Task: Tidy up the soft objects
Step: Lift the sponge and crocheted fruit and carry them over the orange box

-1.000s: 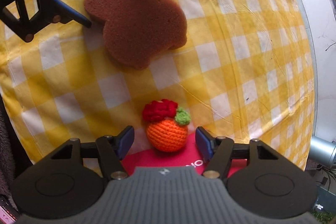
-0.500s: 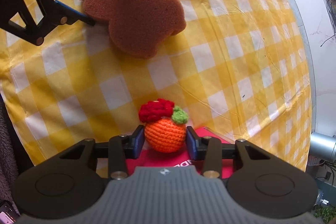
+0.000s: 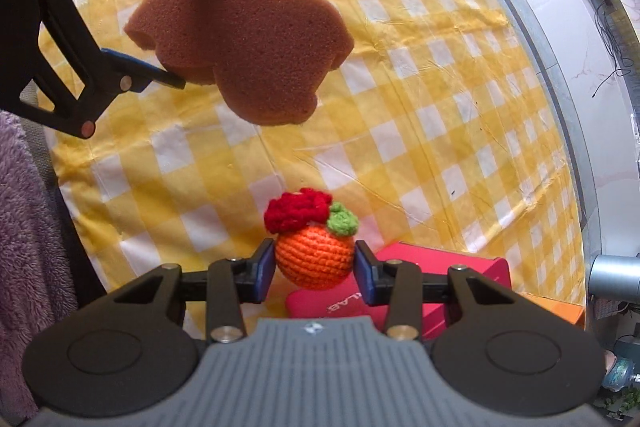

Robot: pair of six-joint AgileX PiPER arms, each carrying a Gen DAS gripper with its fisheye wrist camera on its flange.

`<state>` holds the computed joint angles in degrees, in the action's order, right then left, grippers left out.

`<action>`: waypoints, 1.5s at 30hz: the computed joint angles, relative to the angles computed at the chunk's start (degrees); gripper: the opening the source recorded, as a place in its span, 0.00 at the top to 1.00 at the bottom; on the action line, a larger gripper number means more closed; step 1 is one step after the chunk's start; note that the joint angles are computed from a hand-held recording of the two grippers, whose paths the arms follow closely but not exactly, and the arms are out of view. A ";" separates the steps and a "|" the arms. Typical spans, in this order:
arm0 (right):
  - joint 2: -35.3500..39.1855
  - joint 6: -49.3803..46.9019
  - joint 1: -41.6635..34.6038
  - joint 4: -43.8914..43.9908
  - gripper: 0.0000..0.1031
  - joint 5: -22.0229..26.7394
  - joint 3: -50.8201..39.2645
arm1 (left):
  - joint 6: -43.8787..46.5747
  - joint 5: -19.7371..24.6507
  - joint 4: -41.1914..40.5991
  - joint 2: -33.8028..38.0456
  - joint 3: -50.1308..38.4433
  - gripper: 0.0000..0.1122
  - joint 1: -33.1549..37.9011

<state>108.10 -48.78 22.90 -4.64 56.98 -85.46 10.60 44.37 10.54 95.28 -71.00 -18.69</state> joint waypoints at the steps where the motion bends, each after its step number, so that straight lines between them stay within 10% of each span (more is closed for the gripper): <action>1: -1.35 -0.40 -0.23 0.60 0.60 -0.02 0.97 | -0.85 0.50 0.44 -0.90 0.33 0.31 -0.66; 14: -21.05 -8.17 -10.26 12.38 0.60 -1.08 13.92 | -27.25 12.33 14.87 -9.57 -0.80 0.31 -18.18; 25: -33.91 -28.85 -39.01 31.65 0.60 2.85 22.93 | -50.07 13.59 16.67 -8.63 -8.26 0.31 -30.74; 35: -29.38 -40.88 -64.18 46.83 0.60 6.03 23.42 | -55.30 9.46 8.11 3.60 -24.18 0.31 -32.37; 45: -18.42 -44.24 -69.98 56.64 0.60 0.94 20.64 | -47.69 15.71 -3.35 23.71 -51.94 0.31 -28.94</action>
<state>89.68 -93.01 -47.08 52.00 57.92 -64.81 -37.09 60.08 7.19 119.00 -122.94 -47.63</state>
